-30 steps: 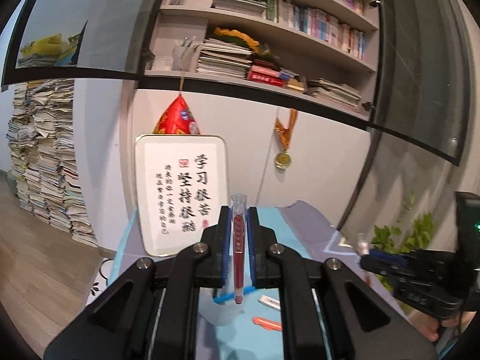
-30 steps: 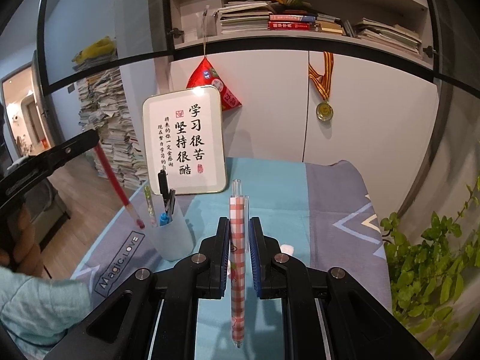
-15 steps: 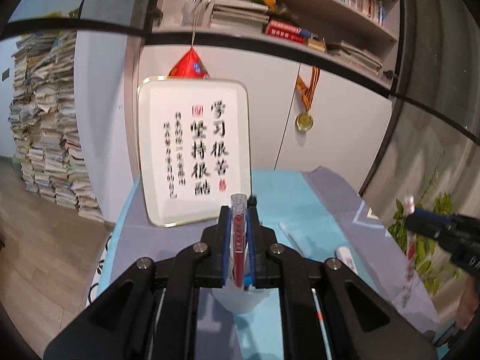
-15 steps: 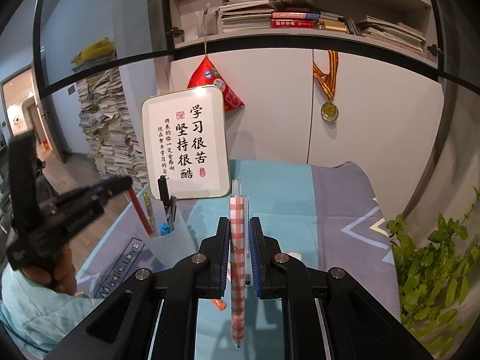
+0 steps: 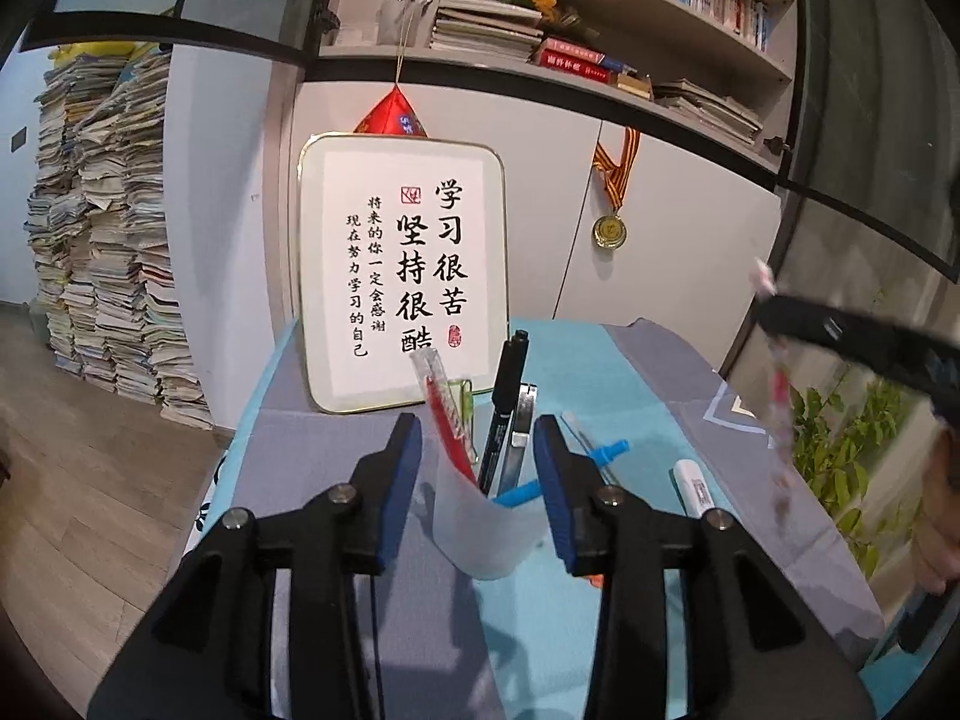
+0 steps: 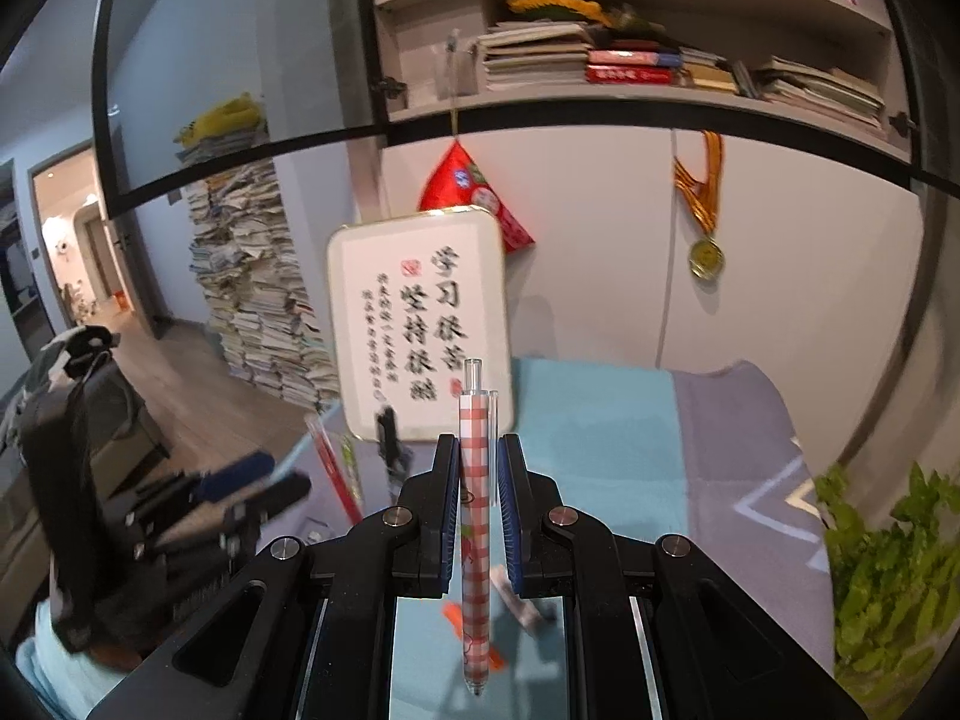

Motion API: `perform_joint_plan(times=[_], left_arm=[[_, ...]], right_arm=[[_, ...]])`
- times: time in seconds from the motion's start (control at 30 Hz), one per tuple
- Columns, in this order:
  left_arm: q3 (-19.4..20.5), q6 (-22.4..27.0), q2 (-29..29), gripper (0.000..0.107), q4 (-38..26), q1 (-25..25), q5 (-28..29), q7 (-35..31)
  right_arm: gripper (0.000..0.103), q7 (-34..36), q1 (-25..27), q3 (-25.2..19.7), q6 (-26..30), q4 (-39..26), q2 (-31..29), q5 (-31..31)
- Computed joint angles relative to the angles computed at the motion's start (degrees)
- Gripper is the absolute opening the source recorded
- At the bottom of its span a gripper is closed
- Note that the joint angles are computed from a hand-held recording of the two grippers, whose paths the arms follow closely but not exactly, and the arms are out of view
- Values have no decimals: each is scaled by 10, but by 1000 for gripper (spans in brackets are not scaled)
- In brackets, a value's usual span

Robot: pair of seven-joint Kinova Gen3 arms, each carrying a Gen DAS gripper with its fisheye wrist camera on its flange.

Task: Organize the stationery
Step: 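Lower the pink striped pencil into the frosted cup and open the right gripper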

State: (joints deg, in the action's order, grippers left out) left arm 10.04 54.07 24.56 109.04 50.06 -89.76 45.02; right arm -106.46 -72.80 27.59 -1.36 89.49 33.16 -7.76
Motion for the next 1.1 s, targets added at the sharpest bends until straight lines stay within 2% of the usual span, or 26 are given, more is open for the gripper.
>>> perform_joint_plan(times=[0.13, 0.27, 0.4, 0.53, 0.83, 1.1], left_arm=[[4, 17, -3, 40, 21, 11, -6, 38], [11, 16, -10, 40, 46, 6, -14, 81], [18, 19, -15, 40, 66, -2, -27, 112], [22, 19, -9, 40, 66, -12, -28, 108], [25, -2, -1, 40, 75, -32, -53, 125], [26, 0, 0, 40, 76, -31, -49, 114]], right_arm=[[14, 20, 30, -41, -40, -27, 13, -1], [14, 34, 49, -60, -59, -72, 43, -36], [14, 44, 47, -45, -56, -112, 81, -89], [14, 46, 48, -33, -44, -148, 114, -120], [14, 26, 76, -64, -29, -186, 144, -101], [14, 33, 114, -128, -36, -178, 142, -68]])
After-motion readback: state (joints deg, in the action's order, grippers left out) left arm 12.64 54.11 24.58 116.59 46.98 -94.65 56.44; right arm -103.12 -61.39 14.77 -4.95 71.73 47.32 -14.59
